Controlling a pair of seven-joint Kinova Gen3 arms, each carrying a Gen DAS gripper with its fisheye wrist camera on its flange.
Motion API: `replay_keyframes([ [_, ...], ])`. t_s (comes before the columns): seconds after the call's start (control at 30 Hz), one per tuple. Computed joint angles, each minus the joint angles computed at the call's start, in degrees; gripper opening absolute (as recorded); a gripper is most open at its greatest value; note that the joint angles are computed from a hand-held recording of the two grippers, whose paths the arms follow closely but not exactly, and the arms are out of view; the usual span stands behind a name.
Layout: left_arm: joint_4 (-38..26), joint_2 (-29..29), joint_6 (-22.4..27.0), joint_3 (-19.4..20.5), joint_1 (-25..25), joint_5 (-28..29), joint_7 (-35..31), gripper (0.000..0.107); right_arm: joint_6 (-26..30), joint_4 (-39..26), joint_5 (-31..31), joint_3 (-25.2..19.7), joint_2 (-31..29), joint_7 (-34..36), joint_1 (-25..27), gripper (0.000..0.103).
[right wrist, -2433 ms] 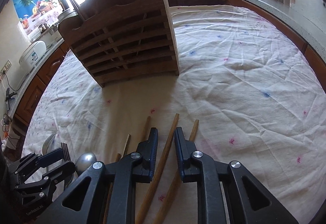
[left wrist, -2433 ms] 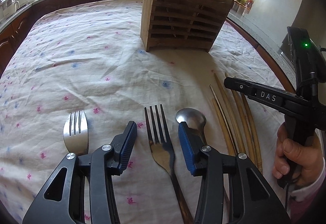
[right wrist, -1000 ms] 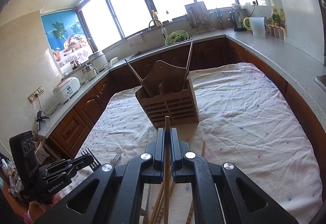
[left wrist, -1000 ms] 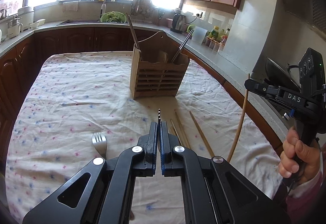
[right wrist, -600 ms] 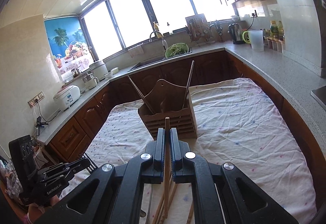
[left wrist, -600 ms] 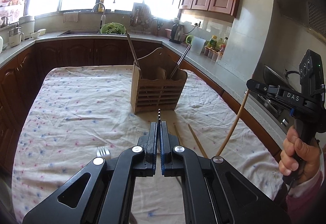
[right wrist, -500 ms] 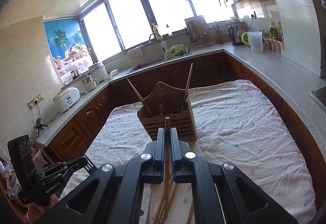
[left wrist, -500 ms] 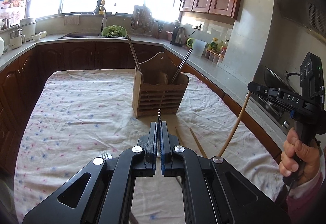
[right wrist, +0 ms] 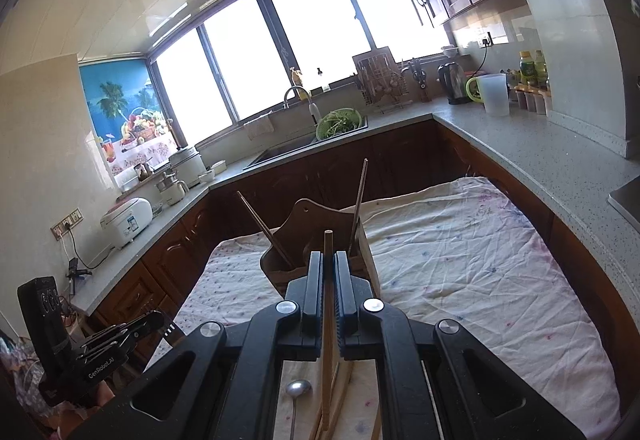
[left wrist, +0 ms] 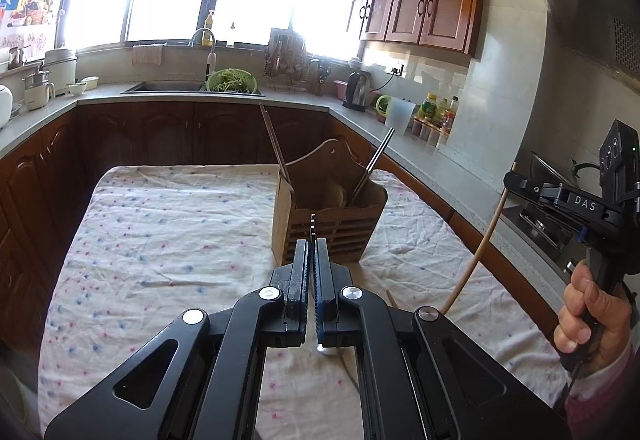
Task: Organize utensils
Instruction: 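Lift the held chopstick and fork and carry both toward the wooden holder, then lower the chopstick and fork into the wooden holder with both tools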
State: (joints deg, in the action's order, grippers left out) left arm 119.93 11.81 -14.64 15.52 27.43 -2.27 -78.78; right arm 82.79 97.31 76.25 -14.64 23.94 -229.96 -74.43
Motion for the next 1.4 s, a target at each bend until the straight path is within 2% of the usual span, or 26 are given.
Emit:
replay_keyframes([
  [0.2, -4.7, 1.3, -0.3, -2.5, 1.6, 2.4, -2.8, 0.001, 0.5, 0.4, 2.7, 1.9, -1.7, 0.6, 1.3, 0.005],
  [0.53, -15.7, 6.0, 0.4, -9.6, 7.0, 12.3, -12.7, 0.001, 0.2, -1.2, 9.1, 3.2, -3.6, 3.8, 7.1, 0.005],
  [0.83, -25.7, 13.4, 3.7, -20.5, 16.5, 23.0, -21.5, 0.001, -3.5, -1.3, 12.3, 4.4, -2.5, 2.7, 12.6, 0.005],
  [1.17, -29.4, 18.2, 7.0, -24.1, 19.3, 23.9, -20.6, 0.002, -8.4, 1.4, 12.5, 5.2, -0.3, -3.4, 15.6, 0.005],
  [1.4, -32.3, 20.3, 10.7, -25.9, 20.9, 19.9, -17.8, 0.002, -11.3, -0.1, 12.3, 5.7, 1.3, -1.1, 16.2, 0.005],
])
